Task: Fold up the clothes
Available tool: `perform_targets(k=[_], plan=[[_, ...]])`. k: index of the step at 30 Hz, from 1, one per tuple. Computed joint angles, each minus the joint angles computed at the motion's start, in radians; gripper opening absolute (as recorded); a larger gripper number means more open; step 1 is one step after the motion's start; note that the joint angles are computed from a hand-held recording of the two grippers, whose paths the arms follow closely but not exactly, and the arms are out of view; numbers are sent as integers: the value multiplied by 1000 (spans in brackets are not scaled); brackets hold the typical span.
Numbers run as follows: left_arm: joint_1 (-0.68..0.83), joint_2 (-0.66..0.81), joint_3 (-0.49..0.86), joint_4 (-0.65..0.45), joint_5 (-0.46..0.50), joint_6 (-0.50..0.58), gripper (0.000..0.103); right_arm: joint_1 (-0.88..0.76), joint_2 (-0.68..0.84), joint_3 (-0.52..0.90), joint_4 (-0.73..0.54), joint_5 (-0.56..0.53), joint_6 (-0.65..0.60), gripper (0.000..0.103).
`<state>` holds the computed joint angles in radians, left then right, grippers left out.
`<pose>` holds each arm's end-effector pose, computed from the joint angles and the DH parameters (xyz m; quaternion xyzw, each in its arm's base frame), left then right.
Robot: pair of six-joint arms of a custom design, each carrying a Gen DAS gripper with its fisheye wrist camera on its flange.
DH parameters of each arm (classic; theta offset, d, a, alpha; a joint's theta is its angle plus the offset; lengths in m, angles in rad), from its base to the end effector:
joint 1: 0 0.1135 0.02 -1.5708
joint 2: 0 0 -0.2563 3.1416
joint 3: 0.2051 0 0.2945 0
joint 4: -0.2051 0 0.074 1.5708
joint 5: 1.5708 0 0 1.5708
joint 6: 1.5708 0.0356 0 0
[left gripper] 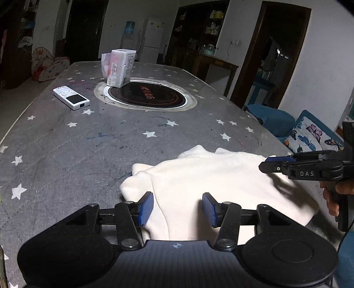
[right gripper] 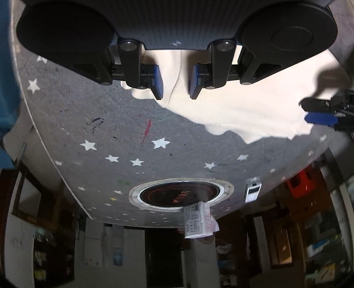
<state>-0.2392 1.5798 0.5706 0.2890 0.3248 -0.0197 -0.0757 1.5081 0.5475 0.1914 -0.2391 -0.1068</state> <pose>0.2962 -0.0839 0.0866 0.1648 0.8862 -0.1986 0.3847 0.2961 -0.0140 0.0918 -0.0607 0.9133 0.0741 0.3958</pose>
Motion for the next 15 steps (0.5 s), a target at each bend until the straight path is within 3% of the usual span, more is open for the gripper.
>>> perform_targets(k=[8,13,15], plan=[[1,38,51,-26,-11,-2,56,21,22,25,-11,31,-1,27],[34,-18,51,-84,5,25,62,61,-102,-42,-16,61,-34,37],[53,-45,51,-111,3,46,64,75,-167,-73,-32,53,-43,47]])
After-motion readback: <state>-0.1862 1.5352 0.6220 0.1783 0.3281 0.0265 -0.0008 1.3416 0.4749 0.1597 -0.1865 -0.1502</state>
